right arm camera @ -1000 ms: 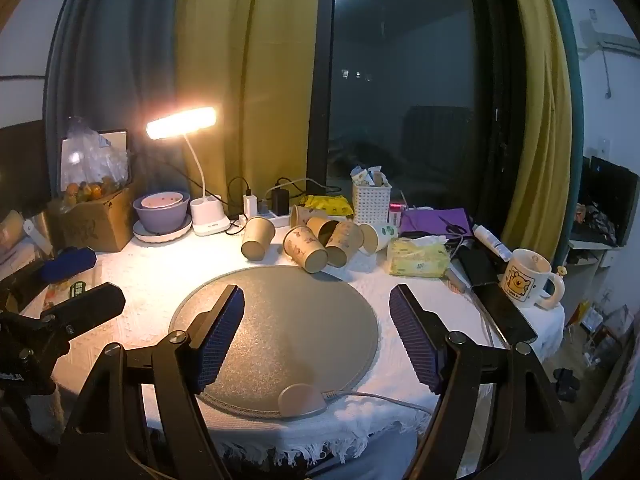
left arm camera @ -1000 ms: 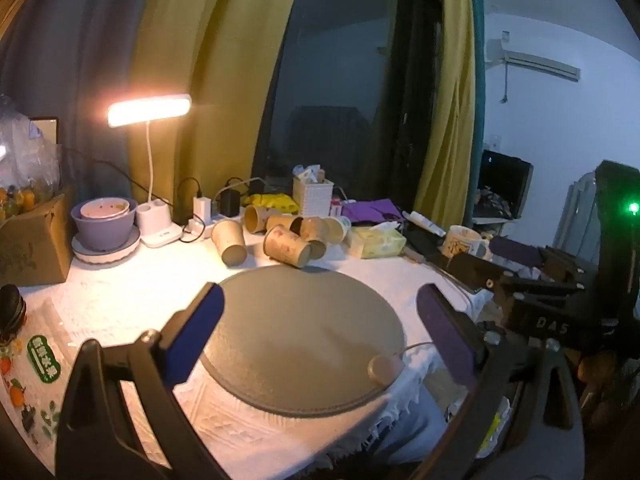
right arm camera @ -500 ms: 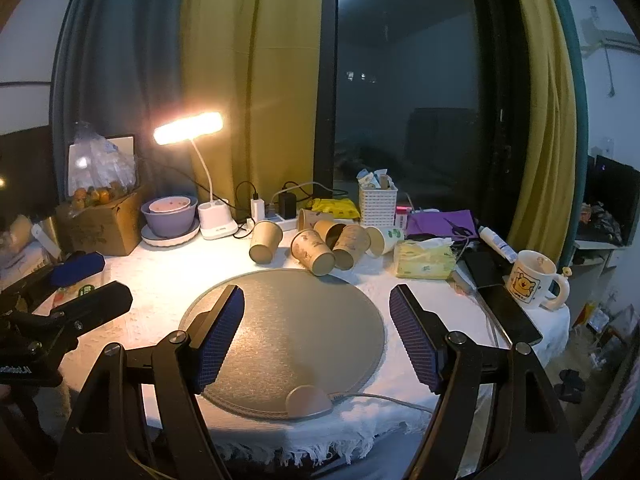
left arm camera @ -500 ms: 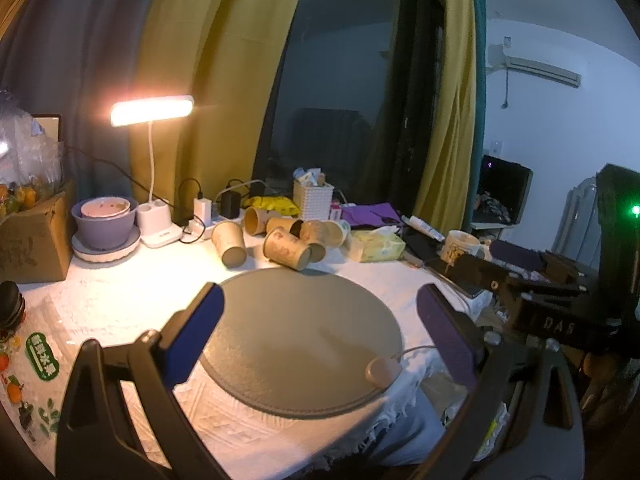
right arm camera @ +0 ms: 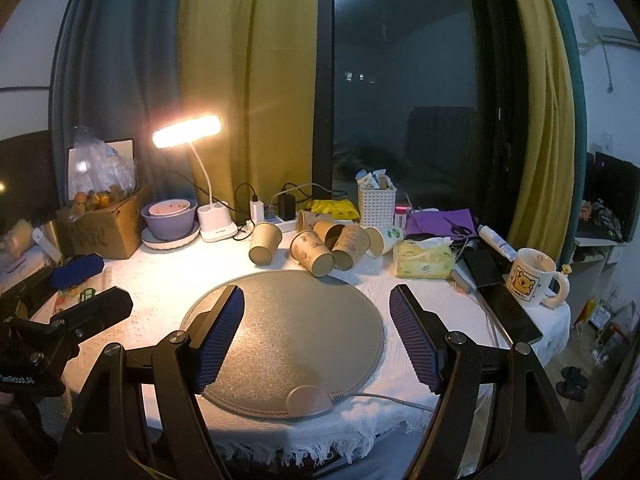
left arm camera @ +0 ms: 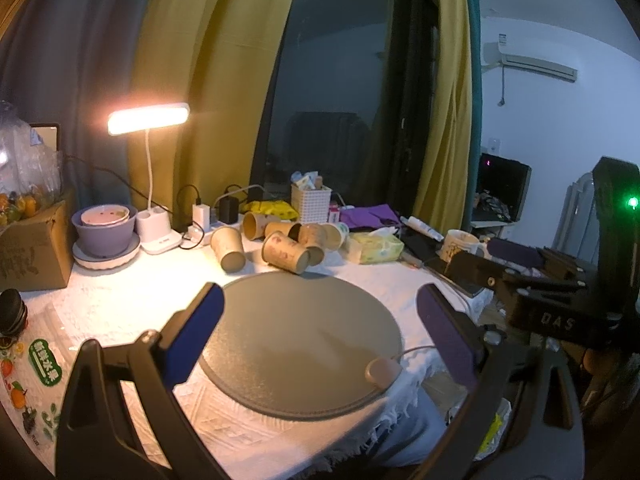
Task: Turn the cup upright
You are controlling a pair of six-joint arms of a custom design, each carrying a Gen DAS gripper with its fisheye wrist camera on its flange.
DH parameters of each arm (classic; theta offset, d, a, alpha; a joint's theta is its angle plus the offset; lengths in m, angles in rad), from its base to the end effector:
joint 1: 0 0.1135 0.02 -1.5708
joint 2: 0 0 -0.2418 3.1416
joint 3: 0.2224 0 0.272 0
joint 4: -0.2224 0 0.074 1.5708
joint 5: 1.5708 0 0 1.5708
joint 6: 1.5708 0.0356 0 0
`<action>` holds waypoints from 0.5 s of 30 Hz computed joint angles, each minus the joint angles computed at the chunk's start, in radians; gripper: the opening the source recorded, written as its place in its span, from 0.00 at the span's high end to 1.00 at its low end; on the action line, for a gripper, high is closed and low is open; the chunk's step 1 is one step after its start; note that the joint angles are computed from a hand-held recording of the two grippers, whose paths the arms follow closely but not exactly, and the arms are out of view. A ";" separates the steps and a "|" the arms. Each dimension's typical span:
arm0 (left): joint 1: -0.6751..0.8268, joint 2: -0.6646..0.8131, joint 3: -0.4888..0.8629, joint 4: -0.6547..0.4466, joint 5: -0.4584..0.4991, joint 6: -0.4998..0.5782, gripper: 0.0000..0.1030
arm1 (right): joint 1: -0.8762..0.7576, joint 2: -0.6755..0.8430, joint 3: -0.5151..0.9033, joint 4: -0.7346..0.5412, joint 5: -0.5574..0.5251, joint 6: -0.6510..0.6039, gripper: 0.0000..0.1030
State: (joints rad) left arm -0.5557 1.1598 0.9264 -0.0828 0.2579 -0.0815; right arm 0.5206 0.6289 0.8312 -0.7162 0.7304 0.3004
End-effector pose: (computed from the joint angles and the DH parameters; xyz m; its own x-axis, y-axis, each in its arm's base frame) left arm 0.2487 -0.1651 0.2985 -0.3216 0.1070 -0.9408 0.6921 0.7046 -0.1564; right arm 0.1505 0.0589 0.3184 -0.3678 0.0432 -0.9289 0.2537 0.9657 -0.0556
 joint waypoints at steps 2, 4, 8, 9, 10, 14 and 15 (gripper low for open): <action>-0.002 0.000 0.001 -0.002 -0.002 0.000 0.05 | 0.004 -0.002 0.000 0.000 0.005 -0.001 0.24; -0.002 0.001 0.001 -0.001 -0.002 -0.001 0.05 | 0.002 -0.001 0.001 -0.001 0.001 -0.002 0.24; 0.000 0.001 0.002 -0.002 -0.001 0.000 0.05 | 0.009 0.003 0.001 0.000 0.008 -0.001 0.24; 0.000 0.002 0.003 -0.002 -0.001 0.000 0.05 | 0.010 0.005 0.001 0.001 0.010 -0.001 0.24; 0.000 0.002 0.003 -0.002 -0.001 0.000 0.05 | 0.009 0.006 0.001 0.002 0.009 -0.001 0.24; -0.001 0.000 0.006 -0.007 -0.002 0.001 0.05 | 0.001 0.000 -0.002 0.002 0.001 -0.004 0.24; 0.000 0.001 0.006 -0.006 -0.002 0.001 0.05 | 0.002 0.000 -0.002 0.003 0.001 -0.005 0.24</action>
State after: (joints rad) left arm -0.5560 1.1603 0.9321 -0.0884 0.2554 -0.0803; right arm 0.5222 0.6290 0.8288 -0.7129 0.7318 0.2955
